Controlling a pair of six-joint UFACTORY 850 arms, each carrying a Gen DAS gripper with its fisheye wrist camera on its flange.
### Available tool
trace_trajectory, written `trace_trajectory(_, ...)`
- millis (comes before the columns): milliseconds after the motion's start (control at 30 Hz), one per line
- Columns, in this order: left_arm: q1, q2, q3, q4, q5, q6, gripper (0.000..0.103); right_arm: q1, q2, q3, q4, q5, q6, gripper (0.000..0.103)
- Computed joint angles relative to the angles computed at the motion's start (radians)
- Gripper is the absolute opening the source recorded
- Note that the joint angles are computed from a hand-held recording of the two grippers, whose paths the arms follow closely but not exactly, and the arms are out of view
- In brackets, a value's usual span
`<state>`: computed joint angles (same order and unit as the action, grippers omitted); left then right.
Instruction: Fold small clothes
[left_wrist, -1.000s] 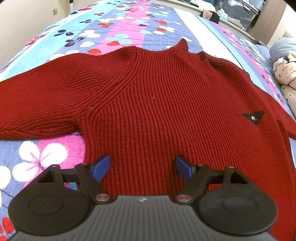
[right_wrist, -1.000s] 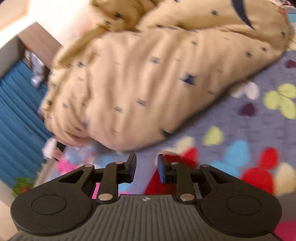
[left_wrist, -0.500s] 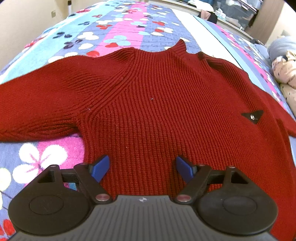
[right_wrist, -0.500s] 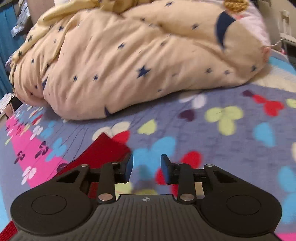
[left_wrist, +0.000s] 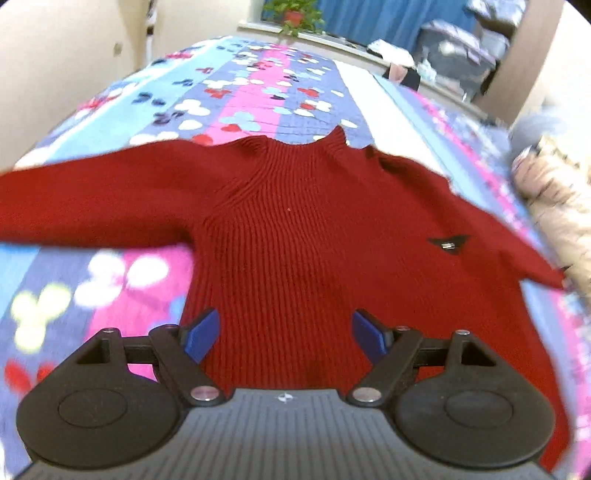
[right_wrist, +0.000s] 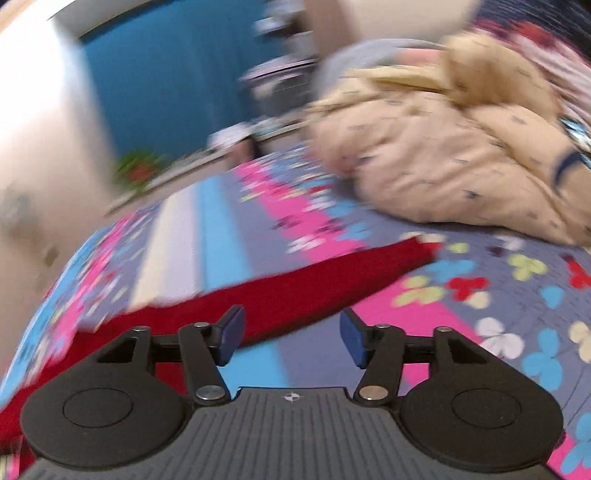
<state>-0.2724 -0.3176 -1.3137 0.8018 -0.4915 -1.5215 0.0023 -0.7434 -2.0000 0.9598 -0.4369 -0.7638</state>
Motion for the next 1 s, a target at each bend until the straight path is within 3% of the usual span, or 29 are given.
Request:
trace_trajectory(133,-0.061,0.137,0.134,0.045,-0.038,-0.055,0.083,0.0,0.075,0.12,0.054,-0.142,-0.193,0.064)
trace_trajectory(200,-0.088,0.184,0.194,-0.006,-0.071,-0.02,0.083,-0.003,0.097,0.179,0.041,-0.176,-0.238,0.064)
trace_trajectory(367,-0.099,0.218,0.25,-0.275,-0.122,0.134,0.079,-0.011,0.054,0.149,-0.219,-0.256,-0.005,0.064)
trace_trajectory(500,-0.096,0.231,0.275,-0.325,-0.154,0.163,0.076,-0.01,-0.008,0.067,-0.352,-0.306,0.139,0.064)
trace_trajectory(633,-0.074,0.244,0.3,-0.391,-0.136,0.191,0.072,0.007,-0.071,-0.004,-0.508,-0.413,0.28,0.065)
trace_trajectory(733,-0.085,0.239,0.297,-0.38,-0.147,0.211,0.068,0.027,-0.03,0.074,-0.554,-0.355,0.25,0.068)
trace_trajectory(833,-0.093,0.248,0.302,-0.383,-0.137,0.223,0.053,0.028,-0.018,0.094,-0.544,-0.337,0.235,0.065)
trace_trajectory(900,-0.092,0.257,0.309,-0.4,-0.114,0.241,0.034,0.021,-0.013,0.099,-0.527,-0.338,0.224,0.059)
trace_trajectory(967,-0.088,0.251,0.309,-0.423,-0.083,0.263,0.023,0.012,-0.009,0.105,-0.5,-0.34,0.197,0.043)
trace_trajectory(1000,-0.089,0.249,0.307,-0.427,-0.081,0.268,0.023,0.008,-0.008,0.107,-0.487,-0.338,0.179,0.038)
